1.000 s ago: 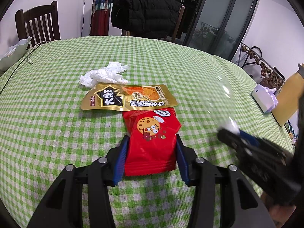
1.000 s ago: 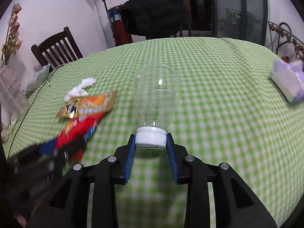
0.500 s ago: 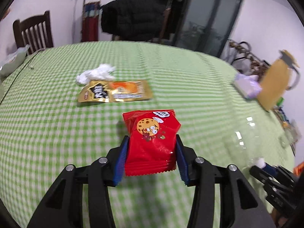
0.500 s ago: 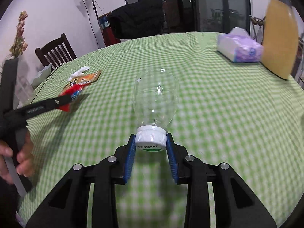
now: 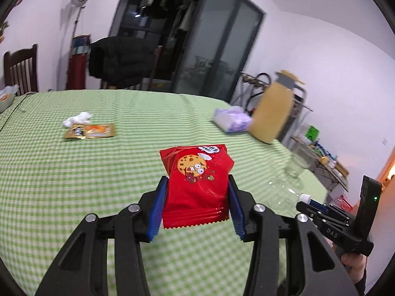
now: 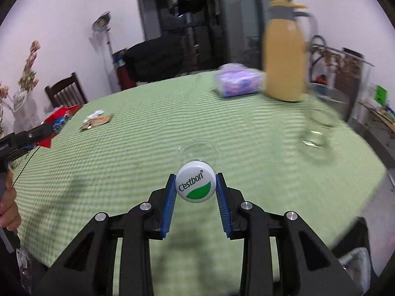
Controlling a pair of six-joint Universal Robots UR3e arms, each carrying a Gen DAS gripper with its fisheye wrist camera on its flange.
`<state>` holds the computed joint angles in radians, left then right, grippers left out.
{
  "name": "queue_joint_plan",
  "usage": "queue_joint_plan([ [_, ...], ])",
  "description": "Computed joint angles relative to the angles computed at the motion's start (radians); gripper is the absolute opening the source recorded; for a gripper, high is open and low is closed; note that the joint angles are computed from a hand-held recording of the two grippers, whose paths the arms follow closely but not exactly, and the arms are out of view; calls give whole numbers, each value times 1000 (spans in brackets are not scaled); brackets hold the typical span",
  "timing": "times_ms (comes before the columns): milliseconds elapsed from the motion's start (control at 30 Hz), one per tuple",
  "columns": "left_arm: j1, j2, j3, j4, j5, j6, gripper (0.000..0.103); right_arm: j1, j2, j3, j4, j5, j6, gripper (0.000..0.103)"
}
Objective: Collect trash
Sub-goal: 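Lift and carry the red bag and clear bottle toward the bin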
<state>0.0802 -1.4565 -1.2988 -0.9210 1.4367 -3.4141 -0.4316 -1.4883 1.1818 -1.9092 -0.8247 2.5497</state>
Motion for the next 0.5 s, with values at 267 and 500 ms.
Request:
queue_joint_plan([
  [267, -269, -190, 233, -31, 61, -23, 41, -485, -85, 65, 264, 84, -272, 32],
  [500, -417, -518, 592, -122, 67, -30, 20, -738, -5, 84, 274, 40, -345, 32],
])
